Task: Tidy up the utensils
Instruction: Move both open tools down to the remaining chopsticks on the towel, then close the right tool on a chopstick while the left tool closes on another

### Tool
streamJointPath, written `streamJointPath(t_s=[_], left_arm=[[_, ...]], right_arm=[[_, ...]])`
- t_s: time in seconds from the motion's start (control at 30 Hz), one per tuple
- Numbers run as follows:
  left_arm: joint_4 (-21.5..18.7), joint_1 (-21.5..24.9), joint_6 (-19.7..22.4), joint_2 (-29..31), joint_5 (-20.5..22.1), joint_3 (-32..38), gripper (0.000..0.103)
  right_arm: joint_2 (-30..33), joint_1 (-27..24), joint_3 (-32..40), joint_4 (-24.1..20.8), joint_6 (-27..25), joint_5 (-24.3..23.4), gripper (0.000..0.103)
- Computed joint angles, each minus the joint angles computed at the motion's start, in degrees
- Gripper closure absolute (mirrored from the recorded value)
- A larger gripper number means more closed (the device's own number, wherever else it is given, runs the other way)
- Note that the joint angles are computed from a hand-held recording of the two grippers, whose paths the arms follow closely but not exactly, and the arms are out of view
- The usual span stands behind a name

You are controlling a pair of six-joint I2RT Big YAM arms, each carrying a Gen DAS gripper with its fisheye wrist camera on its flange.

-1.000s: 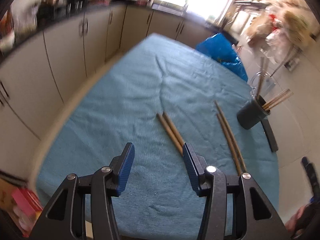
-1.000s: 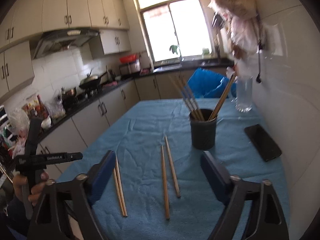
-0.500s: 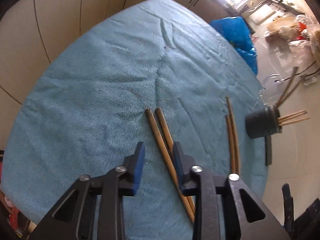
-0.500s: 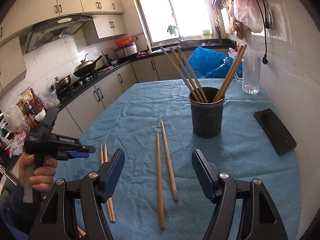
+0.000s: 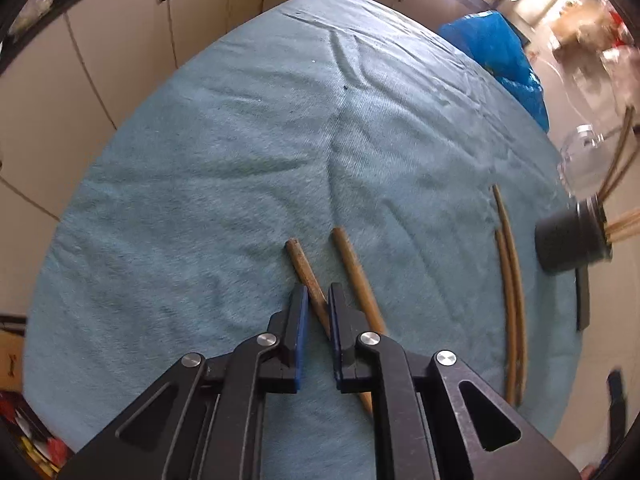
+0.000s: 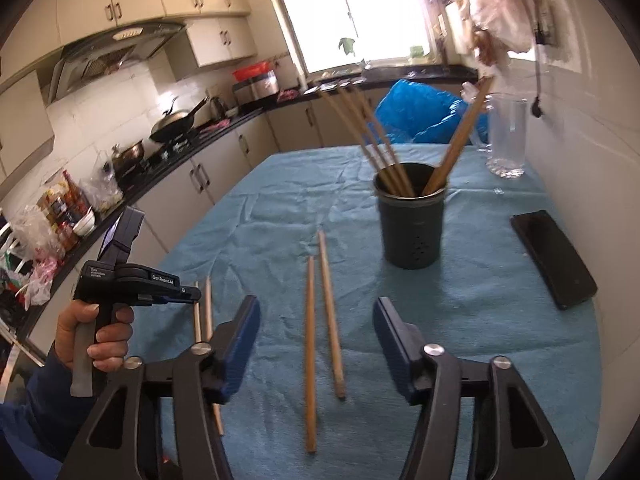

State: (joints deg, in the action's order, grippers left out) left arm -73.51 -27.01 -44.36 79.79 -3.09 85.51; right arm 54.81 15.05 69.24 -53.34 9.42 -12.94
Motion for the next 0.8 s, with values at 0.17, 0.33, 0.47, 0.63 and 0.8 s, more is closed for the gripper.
streamJointPath(t_s=[0.17,0.33,0.47,0.63,0.8], left_arm=[[-0.84,1.96,2.5,-2.8,1.25,-2.46,0.095],[1.37,4.46,2.73,-4.93,4.78,-5.31,0.101],[4.79,7.38,1.46,-6.87,13.69,-7.85,0.101],[6.34,7.66,0.83,-8.35,15.32,-8.63,0.098],[6.09,7.29,0.85,-8.11,16.23,-8.35,0.091]], right_arm=[[6.54,3.23,4.97,-3.68,-1.35,-1.84,0.045],[15.75,4.78,11.09,-6.45,-1.08,-2.0,0.052],[21.98,3.69,15.41,-8.78,0.54,-4.29,0.053],[27.83,3.63,19.61,-11.99,0.63,-6.01,0.061],[32.1,4.03,22.56,-14.44,0.46,-5.08,0.066]])
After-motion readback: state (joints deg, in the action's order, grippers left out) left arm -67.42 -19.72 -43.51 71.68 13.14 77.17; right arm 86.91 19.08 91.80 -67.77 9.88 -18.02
